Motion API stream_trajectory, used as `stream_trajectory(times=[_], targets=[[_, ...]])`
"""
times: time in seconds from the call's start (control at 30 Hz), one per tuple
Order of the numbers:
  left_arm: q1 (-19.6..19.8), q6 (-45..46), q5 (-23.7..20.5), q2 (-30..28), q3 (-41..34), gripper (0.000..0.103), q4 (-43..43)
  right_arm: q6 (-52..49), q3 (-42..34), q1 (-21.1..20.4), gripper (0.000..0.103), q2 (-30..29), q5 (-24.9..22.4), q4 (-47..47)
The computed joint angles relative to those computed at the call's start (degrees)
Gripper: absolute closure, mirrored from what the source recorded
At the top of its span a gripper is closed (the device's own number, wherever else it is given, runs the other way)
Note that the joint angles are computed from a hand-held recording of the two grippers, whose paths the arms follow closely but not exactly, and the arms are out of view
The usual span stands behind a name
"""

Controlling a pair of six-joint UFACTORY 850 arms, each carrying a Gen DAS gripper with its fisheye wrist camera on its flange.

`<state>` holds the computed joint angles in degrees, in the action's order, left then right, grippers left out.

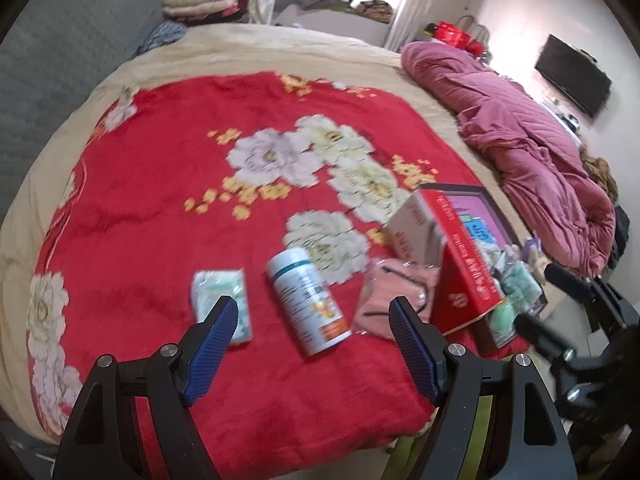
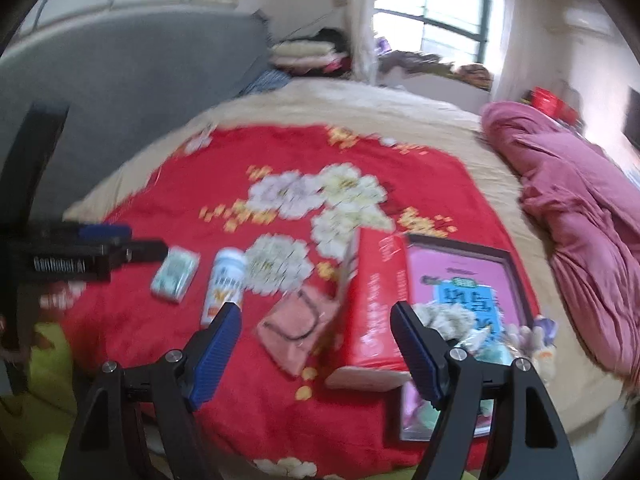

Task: Organize soft objects
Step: 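Move both tools back over the wet-wipe pack and pink mask bag, then grasp the wet-wipe pack with the left tool while the right tool grasps the pink mask bag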

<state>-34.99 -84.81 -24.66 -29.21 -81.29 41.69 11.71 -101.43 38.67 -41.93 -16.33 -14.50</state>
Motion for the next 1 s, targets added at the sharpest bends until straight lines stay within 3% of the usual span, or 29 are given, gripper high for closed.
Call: stream_trajectory(times=[0.1, 0.43, 0.57, 0.73, 0.87, 1.0], targets=[[0.75, -0.66, 0.99, 0.43, 1.91, 0.024, -0.92, 3.81, -1.56, 1.68, 0.026, -2.31, -2.18, -7.65], [3.18, 0.6, 2.63, -0.63, 4.61, 0.024, -5.67, 3.13, -11.04, 4.73, 0.025, -12.27, -10.5, -18.73], [4.15, 1.1, 3.3, -0.97, 5.69, 0.024, -7.63, -2.14, -17.58, 5.49, 0.024, -17.51, -16.11, -19.07], [5.2, 3.96, 4.04, -2.02, 5.83, 0.024, -11.08, -2.55, -22.51, 6.5, 0.024, -21.97, -19.9, -24.37], [5.83, 7.26, 4.13, -3.47, 4.86, 0.024, -14.28, -4.47, -28.65, 6.76, 0.024, -26.38, -22.9, -26.3], [6.41, 9.52, 4.28, -4.6, 4.13, 0.024, -16.4, -11.07, -41.29, 6.39, 0.024, -33.84, -28.45, -22.35]])
